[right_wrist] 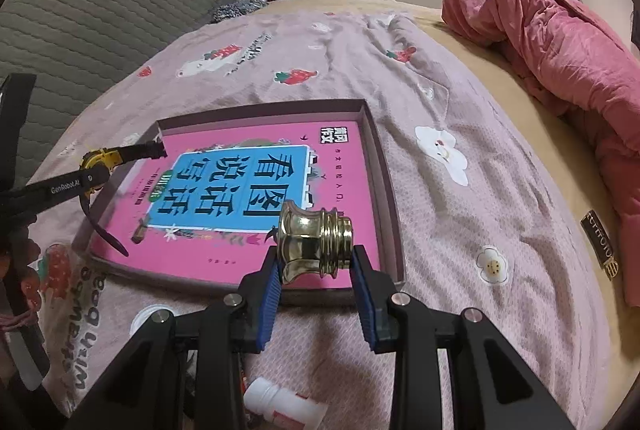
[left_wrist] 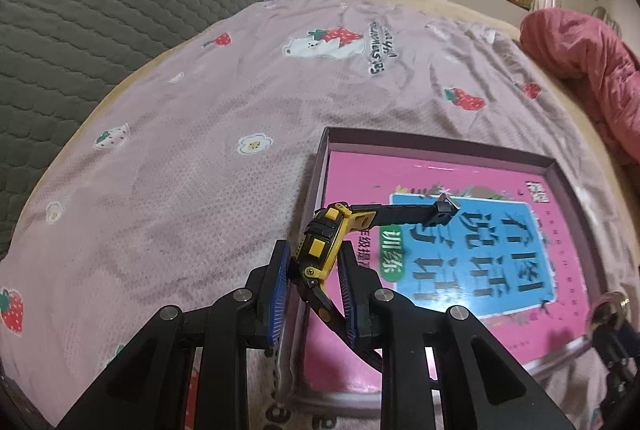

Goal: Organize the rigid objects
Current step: 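Carry the tape measure over the tray with the left tool while the right tool carries the fitting there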

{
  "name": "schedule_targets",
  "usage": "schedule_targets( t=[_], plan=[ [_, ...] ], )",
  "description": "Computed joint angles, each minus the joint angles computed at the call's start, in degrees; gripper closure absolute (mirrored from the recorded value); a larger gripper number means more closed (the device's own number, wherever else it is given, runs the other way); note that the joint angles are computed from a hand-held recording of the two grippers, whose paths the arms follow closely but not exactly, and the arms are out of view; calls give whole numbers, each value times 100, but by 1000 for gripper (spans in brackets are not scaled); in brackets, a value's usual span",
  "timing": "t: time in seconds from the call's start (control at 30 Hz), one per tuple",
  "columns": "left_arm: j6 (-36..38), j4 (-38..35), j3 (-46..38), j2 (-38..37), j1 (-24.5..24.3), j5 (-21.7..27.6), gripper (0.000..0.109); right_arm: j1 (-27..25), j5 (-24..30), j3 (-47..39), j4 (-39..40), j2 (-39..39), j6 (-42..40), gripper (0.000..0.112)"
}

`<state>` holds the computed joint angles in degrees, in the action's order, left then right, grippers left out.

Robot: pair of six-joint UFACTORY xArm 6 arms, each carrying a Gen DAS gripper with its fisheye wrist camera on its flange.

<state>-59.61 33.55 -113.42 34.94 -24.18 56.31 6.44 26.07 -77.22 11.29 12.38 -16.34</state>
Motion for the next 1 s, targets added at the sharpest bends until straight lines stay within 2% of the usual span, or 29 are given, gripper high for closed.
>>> schedule_targets(
  t=[0.23, 0.53, 0.67, 1.0],
  plan=[
    [41, 326, -76, 175, -124, 214, 84, 10, 121, -167, -145, 146, 95, 78],
    [-151, 725, 367, -103, -296, 228, 84, 9, 167, -261, -386, 297, 256, 78],
    [-338, 781, 629, -314, -349, 54, 84, 13, 253, -355, -450, 368, 239, 78],
    [119, 210, 420, -105, -344, 10, 84, -7, 868, -878, -997, 648, 697, 78]
  ],
)
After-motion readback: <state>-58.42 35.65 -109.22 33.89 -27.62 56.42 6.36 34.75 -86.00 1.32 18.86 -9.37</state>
